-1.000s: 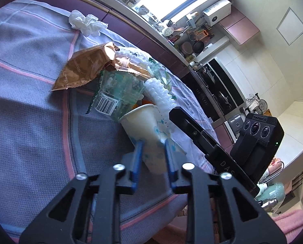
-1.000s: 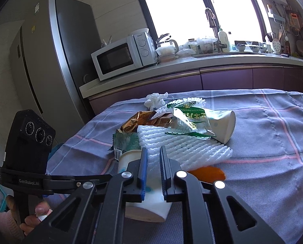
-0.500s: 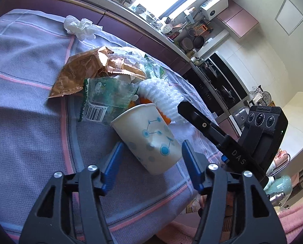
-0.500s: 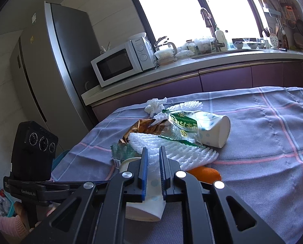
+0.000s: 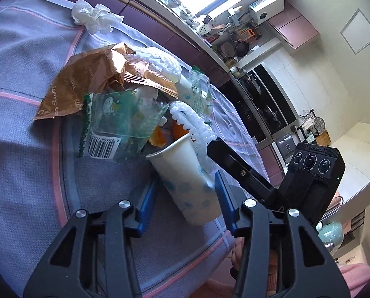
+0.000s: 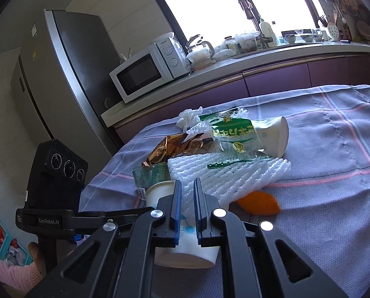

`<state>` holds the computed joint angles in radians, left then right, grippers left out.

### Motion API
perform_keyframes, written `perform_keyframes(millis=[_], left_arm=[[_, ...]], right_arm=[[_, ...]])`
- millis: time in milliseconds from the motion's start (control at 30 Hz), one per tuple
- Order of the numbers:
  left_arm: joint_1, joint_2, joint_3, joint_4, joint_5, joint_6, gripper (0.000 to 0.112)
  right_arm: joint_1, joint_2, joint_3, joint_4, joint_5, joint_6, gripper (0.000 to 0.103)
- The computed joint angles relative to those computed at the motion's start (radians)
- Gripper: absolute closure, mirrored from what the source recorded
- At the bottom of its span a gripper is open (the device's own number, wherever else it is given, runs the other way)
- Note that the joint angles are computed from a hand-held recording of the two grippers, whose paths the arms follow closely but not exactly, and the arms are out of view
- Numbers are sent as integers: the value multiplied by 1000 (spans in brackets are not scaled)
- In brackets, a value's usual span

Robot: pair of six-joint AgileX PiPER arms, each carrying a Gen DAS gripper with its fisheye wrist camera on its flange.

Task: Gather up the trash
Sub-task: 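Lift the cup and foam net and carry both toward the teal bin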

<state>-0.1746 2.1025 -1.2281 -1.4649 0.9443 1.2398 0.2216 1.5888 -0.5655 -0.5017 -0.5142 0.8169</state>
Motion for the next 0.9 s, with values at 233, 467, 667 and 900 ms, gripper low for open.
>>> perform_keyframes(millis=[233,467,667,900], left_arm=[[7,-17,27,-20,-6,28,72],[26,-89,99,-30,-38,88,75],[66,-203,204,-23,-85,165,81],[131,-265,260,-1,-81,204,82]], right_arm=[[8,-9,-9,-5,11,-4,95],[5,-46,-3,-33,8,13,97],[7,-85,3,-87,-10,58,98],[27,-87,-4,-102,-16,70,98]])
